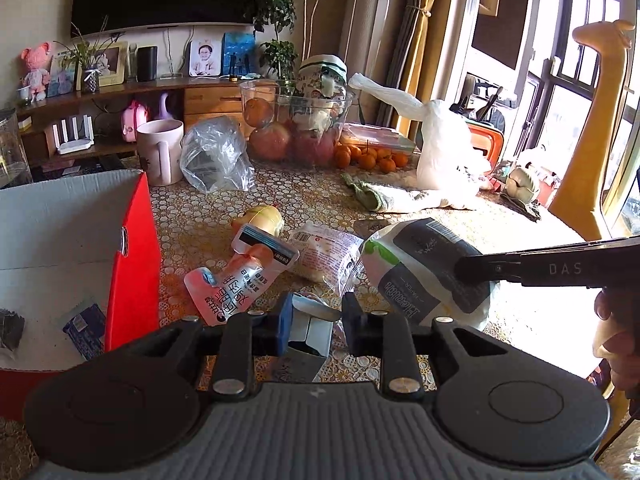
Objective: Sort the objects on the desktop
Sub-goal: 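Carry the bottle package and small box over the red box with both tools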
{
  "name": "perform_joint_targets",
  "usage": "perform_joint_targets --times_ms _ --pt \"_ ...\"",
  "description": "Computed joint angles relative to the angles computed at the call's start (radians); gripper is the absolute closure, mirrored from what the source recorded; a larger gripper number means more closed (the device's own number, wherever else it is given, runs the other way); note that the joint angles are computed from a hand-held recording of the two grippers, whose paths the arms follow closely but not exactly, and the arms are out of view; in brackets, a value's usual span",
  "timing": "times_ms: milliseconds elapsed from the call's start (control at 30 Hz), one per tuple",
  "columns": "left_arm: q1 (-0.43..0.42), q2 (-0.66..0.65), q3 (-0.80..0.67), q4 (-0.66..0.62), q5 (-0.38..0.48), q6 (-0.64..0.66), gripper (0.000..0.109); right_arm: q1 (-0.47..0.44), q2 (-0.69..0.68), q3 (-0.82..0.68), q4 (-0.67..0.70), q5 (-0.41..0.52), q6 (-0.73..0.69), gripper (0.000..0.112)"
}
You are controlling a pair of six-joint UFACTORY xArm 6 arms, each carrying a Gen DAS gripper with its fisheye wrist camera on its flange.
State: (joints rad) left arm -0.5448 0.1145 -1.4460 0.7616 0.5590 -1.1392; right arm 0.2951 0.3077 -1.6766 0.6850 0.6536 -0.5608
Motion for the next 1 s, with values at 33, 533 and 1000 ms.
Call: perform_joint_targets --times_ms 33,533,1000 --pt "0.002 -0.001 0.002 -0.001 0.000 -0.002 0.084 0.000 0.000 -0.001 -0.007 -0.002 0.005 0.102" --pt "0.028 -0.027 0.035 -0.036 -0.035 0.000 0.084 0.002 -0.001 0.001 -0.019 0.000 0.015 0.102" --pt "0.057 -0.114 0.044 -0.052 -0.036 0.016 0.084 0.004 -0.011 -0.038 0.002 0.032 -0.015 0.102"
